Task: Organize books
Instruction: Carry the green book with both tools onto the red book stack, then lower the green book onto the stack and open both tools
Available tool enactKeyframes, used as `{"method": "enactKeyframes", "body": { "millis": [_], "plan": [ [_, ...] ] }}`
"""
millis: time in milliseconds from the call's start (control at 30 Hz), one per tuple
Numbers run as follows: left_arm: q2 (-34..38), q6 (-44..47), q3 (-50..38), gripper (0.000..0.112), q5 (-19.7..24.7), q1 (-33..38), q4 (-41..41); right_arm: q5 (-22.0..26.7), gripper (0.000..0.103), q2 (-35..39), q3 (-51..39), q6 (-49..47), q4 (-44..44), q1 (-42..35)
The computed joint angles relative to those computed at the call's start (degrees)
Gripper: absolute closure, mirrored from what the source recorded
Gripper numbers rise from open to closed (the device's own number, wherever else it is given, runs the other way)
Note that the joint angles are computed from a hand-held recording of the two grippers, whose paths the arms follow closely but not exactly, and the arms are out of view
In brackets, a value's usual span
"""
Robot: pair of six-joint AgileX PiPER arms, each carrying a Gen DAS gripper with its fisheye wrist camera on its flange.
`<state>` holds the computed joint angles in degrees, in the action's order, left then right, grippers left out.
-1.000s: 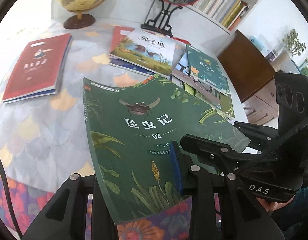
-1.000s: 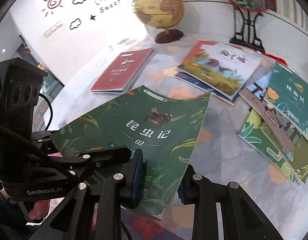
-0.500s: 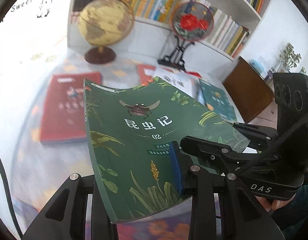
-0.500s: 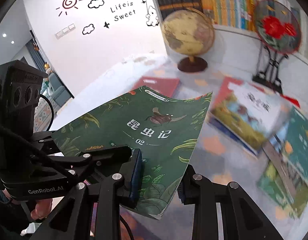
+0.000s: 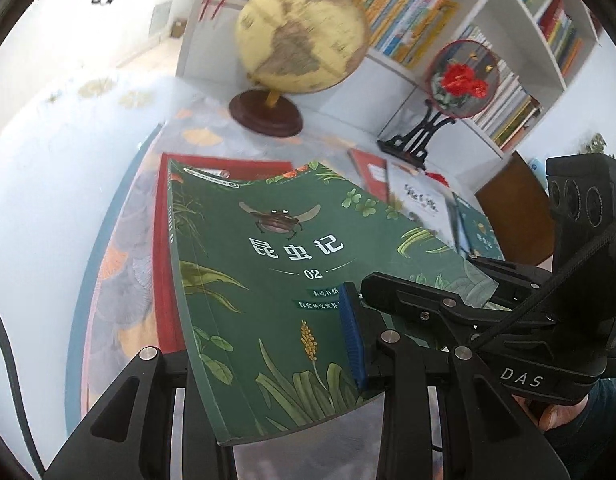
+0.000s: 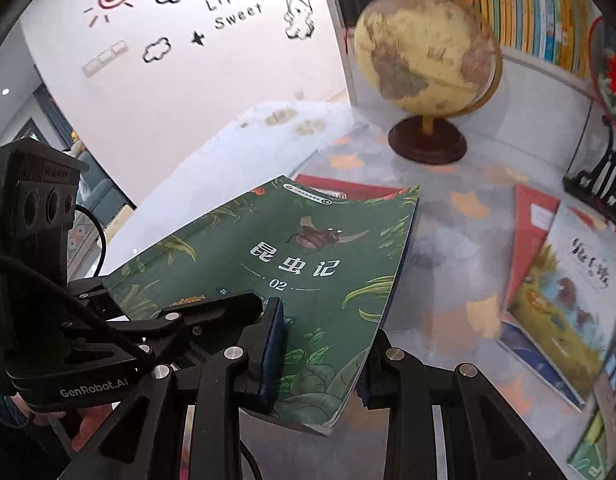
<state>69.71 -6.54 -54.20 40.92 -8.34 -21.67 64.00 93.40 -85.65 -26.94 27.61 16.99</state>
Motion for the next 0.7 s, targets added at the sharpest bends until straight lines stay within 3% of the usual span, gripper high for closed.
{"method": "enactKeyframes", "body": {
  "millis": [233, 600, 700],
  "plan": [
    [5.7, 16.3, 2.1, 0.081, -0.2, 8.8, -15.2, -1.5, 0.073, 5.4, -1.6, 4.3, -0.6, 1.3],
    [8.1, 18.2, 4.8, 0.075, 0.5, 11.4, -17.3, -1.5, 0.073, 8.6, -1.6, 7.9, -2.8, 2.5],
    [6.7, 14.7, 6.4, 0.074, 0.3, 11.4, -14.7, -0.8, 0.073, 9.2, -1.6, 8.4, -3.1, 2.3]
  ]
}}
